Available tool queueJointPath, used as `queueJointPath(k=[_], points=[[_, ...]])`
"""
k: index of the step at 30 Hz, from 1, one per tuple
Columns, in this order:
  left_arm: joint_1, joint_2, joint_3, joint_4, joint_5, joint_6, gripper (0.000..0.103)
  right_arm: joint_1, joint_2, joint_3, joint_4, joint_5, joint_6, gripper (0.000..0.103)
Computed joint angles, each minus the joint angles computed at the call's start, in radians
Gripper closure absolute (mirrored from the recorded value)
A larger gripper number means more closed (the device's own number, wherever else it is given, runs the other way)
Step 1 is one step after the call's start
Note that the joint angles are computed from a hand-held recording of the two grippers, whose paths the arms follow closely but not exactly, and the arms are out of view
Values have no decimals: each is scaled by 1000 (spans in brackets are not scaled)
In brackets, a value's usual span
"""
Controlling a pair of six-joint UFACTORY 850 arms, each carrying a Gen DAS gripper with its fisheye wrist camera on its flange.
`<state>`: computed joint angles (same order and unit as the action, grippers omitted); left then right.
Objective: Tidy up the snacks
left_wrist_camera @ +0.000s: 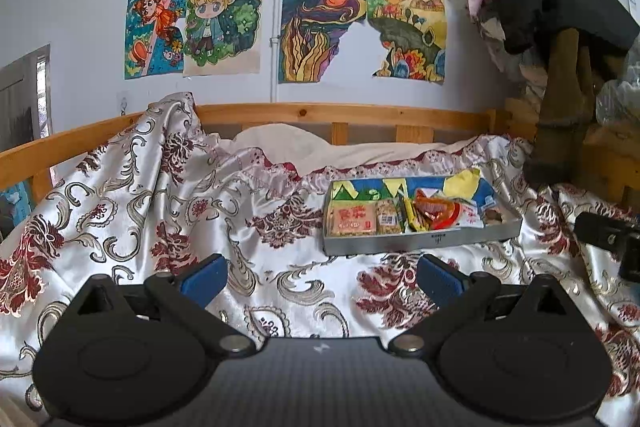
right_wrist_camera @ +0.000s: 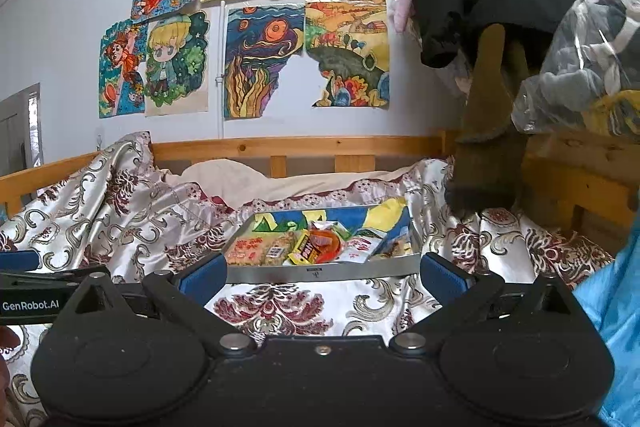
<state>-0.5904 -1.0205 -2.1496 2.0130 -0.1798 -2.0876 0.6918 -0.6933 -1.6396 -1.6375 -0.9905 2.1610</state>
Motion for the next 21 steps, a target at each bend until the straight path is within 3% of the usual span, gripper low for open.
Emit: queueJointPath(k=[14,18,21], points=[[-6,-19,-11,-209,-18,222,0,1,10,52,45,21,51,1],[-10,-51,-55,-432,-23,454,0,3,-2,51,62,12,58,1],[-10,-58,-63,-471,-23,488,0,3,-9,45,76,11,42,1]])
